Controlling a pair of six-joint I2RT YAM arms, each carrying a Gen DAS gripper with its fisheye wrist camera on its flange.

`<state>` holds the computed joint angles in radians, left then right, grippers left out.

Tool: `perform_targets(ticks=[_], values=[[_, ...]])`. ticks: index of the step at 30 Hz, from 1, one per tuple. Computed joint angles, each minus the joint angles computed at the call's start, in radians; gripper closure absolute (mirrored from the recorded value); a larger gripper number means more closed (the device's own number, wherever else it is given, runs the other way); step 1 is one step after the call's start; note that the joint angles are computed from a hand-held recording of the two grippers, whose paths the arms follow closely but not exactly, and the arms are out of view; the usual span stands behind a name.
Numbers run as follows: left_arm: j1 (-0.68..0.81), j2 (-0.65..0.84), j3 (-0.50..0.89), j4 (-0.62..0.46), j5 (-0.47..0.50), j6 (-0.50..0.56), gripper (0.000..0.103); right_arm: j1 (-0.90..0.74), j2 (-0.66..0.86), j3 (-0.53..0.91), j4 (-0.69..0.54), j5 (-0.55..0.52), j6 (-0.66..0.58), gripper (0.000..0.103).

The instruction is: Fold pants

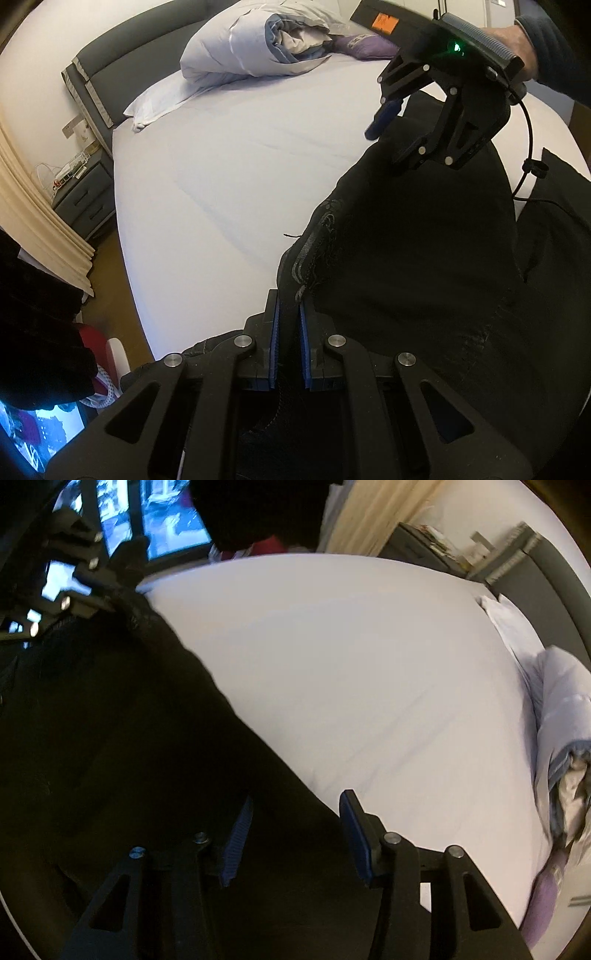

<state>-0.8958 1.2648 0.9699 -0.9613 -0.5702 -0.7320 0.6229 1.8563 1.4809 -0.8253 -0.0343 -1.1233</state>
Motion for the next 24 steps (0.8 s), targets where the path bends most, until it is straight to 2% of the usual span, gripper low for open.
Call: perform_targets(ticks=[1,6,8,12,17,22,24], values=[[-0.002,-0.001,-0.002,0.003,0.001,0.002,0.095,0.002,0.017,0.016,-0.010,0.018,0.000,0.069],[-0.009,0.004,0.010,0.001,-0.003,0.009,0.095,-0.007,0.066,0.110,-0.092,0.002,0.023,0.090],[-0.014,0.001,0.014,-0.007,-0.008,0.002,0.095,-0.007,0.042,0.086,-0.090,0.005,0.005,0.096],[-0.048,0.011,0.033,-0.030,-0.028,-0.030,0.095,-0.012,-0.024,0.009,-0.058,0.006,0.007,0.097],[-0.126,0.025,0.088,-0.107,-0.071,-0.105,0.095,-0.047,-0.091,-0.014,-0.080,-0.078,0.072,0.098],[-0.258,0.090,0.179,-0.221,-0.122,-0.245,0.095,-0.110,-0.252,-0.170,-0.090,-0.170,0.169,0.098],[-0.323,0.128,0.219,-0.267,-0.138,-0.317,0.095,-0.142,-0.342,-0.276,-0.098,-0.202,0.197,0.098]])
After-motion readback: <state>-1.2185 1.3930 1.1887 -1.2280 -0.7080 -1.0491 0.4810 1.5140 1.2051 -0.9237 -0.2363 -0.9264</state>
